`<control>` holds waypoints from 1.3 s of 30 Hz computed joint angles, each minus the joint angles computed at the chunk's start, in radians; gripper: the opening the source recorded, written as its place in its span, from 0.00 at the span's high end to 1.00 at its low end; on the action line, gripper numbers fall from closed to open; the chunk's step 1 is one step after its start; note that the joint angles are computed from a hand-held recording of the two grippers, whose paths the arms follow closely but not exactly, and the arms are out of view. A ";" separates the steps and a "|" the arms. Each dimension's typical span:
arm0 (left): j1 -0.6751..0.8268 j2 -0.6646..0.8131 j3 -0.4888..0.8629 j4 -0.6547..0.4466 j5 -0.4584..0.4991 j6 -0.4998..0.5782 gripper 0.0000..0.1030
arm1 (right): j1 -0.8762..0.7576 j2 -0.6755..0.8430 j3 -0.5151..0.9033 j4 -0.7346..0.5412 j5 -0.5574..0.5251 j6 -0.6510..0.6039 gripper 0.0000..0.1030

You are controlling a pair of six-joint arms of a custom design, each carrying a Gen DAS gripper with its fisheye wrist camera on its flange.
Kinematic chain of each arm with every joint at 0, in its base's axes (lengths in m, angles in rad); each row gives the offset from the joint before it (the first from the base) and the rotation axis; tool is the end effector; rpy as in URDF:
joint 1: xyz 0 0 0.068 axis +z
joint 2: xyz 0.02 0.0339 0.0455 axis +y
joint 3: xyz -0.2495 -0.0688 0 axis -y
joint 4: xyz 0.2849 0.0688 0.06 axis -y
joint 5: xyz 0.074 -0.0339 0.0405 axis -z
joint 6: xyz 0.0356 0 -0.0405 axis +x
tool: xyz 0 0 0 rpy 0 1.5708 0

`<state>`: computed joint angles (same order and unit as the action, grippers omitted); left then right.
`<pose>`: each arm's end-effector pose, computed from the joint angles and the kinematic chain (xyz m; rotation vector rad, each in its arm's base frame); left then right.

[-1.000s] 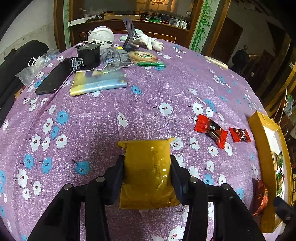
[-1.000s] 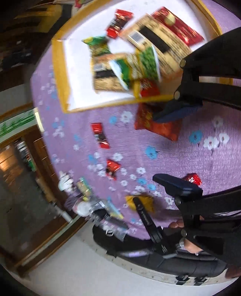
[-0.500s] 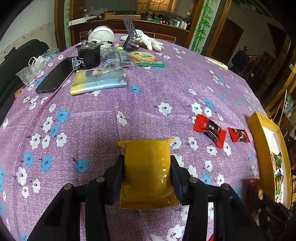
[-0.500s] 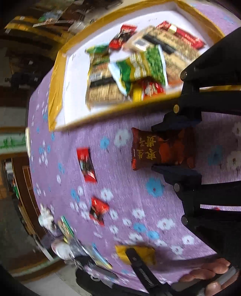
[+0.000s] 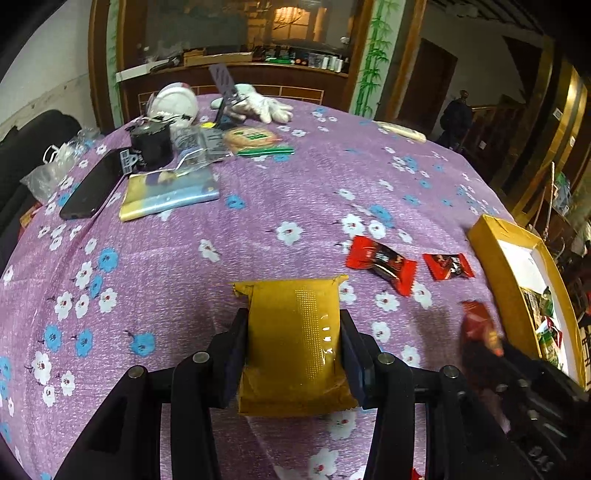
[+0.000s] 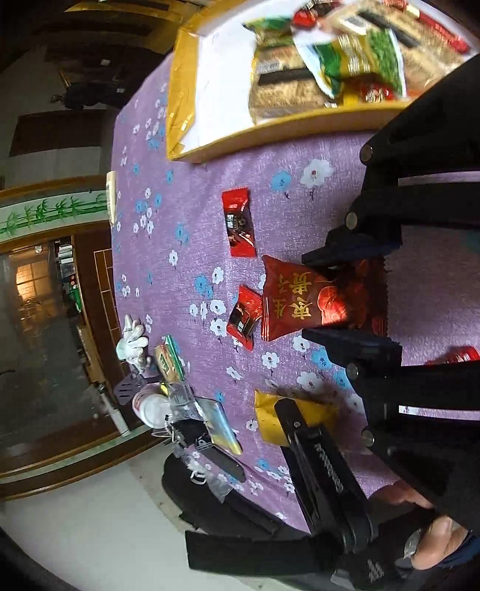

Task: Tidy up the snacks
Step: 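Grasp the yellow pouch with left tool while right tool grasps red candy bag, then lift the yellow pouch with left tool while right tool lifts red candy bag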

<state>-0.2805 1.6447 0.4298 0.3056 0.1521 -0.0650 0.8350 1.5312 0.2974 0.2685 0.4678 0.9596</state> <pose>0.2493 -0.0774 0.0300 0.3332 2.4736 -0.3346 0.1603 0.1532 0.0268 0.3278 2.3850 0.2294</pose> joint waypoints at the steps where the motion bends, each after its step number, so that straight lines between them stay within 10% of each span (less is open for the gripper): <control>1: -0.009 0.000 -0.001 0.005 -0.001 0.003 0.52 | -0.013 0.005 -0.002 0.017 -0.021 -0.009 0.70; 24: -0.139 -0.099 -0.115 0.148 -0.147 0.040 0.52 | 0.018 -0.025 -0.025 0.021 0.053 0.013 0.70; 33: 0.068 -0.021 -0.005 -0.008 0.196 0.019 0.53 | -0.014 -0.045 -0.048 0.040 0.020 0.017 0.70; 39: 0.088 -0.018 -0.005 -0.006 0.240 0.002 0.53 | -0.034 -0.075 -0.072 0.046 0.001 0.024 0.70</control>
<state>-0.1923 1.6263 0.4249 0.2995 0.3922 -0.0630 0.8007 1.4561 0.2250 0.3143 0.4690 0.9834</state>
